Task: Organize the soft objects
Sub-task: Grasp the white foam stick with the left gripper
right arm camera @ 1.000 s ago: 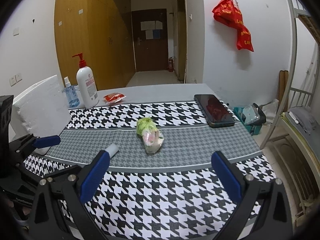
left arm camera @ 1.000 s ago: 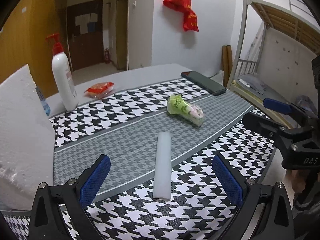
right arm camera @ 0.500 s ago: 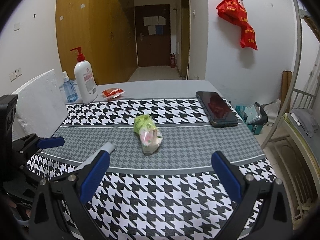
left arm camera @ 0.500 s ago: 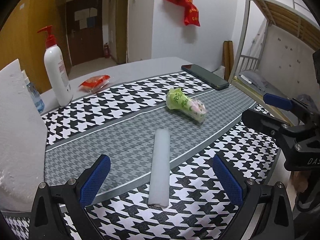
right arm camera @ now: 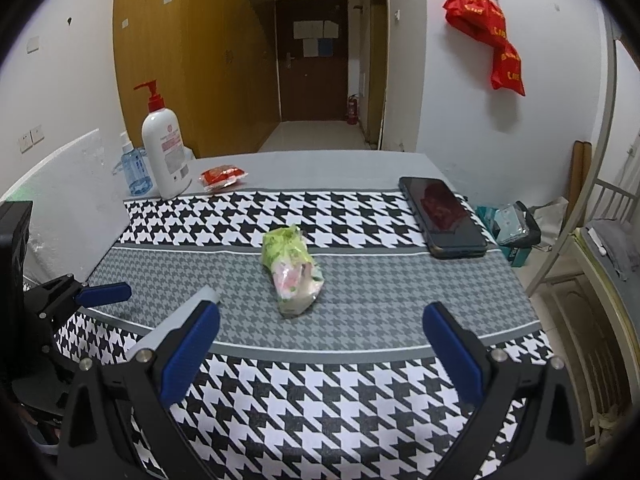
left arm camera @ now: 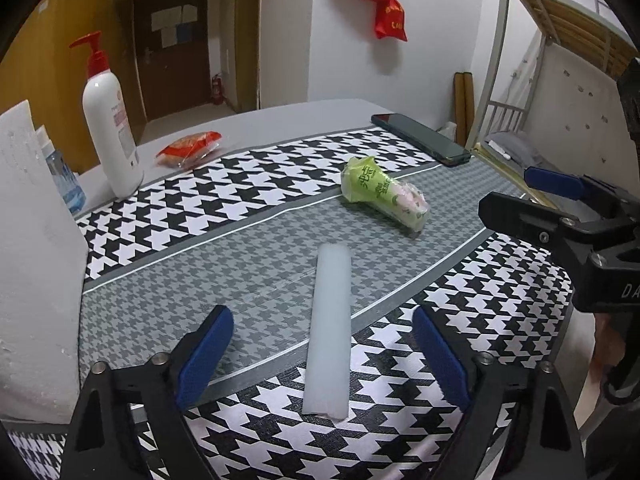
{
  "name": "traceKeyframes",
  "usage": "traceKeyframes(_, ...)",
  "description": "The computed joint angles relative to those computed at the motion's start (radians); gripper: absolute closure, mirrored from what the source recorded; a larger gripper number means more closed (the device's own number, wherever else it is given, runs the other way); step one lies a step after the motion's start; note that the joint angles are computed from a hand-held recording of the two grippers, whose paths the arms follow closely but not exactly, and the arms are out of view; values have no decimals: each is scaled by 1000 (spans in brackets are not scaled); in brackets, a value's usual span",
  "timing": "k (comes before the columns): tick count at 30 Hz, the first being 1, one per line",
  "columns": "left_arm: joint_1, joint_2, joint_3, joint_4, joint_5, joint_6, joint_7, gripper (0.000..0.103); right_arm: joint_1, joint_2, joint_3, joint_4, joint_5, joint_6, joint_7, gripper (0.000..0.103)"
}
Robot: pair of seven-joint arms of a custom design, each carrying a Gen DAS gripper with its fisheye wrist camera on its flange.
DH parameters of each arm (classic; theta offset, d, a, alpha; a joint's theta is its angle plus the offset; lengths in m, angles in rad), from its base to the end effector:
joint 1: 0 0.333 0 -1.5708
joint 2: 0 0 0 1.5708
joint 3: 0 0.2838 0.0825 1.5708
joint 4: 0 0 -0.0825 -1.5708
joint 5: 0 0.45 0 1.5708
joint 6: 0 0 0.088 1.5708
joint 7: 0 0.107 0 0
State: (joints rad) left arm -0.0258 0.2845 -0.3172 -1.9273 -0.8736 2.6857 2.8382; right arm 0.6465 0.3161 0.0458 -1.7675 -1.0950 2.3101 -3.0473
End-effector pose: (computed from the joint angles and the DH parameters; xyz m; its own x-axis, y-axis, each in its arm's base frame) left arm 0.6596 -0.2017 0.3222 -0.7751 -0.6288 0.0611 -0.4894 0.5364 -0.6876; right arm 0.5622 0.4409 0.3530 -0.2900 -0.9569 0.0121 -0.6101 0.1751 -0.7727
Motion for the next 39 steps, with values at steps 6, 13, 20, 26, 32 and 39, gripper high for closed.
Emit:
traceKeyframes(6,-8,26,13,26,73,-11,-77,13,-5,24,-4,27,30,14,-49,0)
traceKeyframes(13,-20,54,17,41,202,19,-194,18,-13,30,-19,30,43,88,-60,0)
traceKeyframes(20,-12,58,-1,33,250,49,-218,25,-19,48,-29,54,72,110,-111,0)
traceKeyframes(26,2,48,-28,13,249,72,-195,48,-15,56,-39,68,94,109,-142,0)
traceKeyframes(32,5,45,-34,12,222,71,-157,71,-9,56,-42,73,88,105,-146,0)
traceKeyframes(39,12,45,-37,16,189,48,-124,82,-17,91,-43,109,128,114,-198,0)
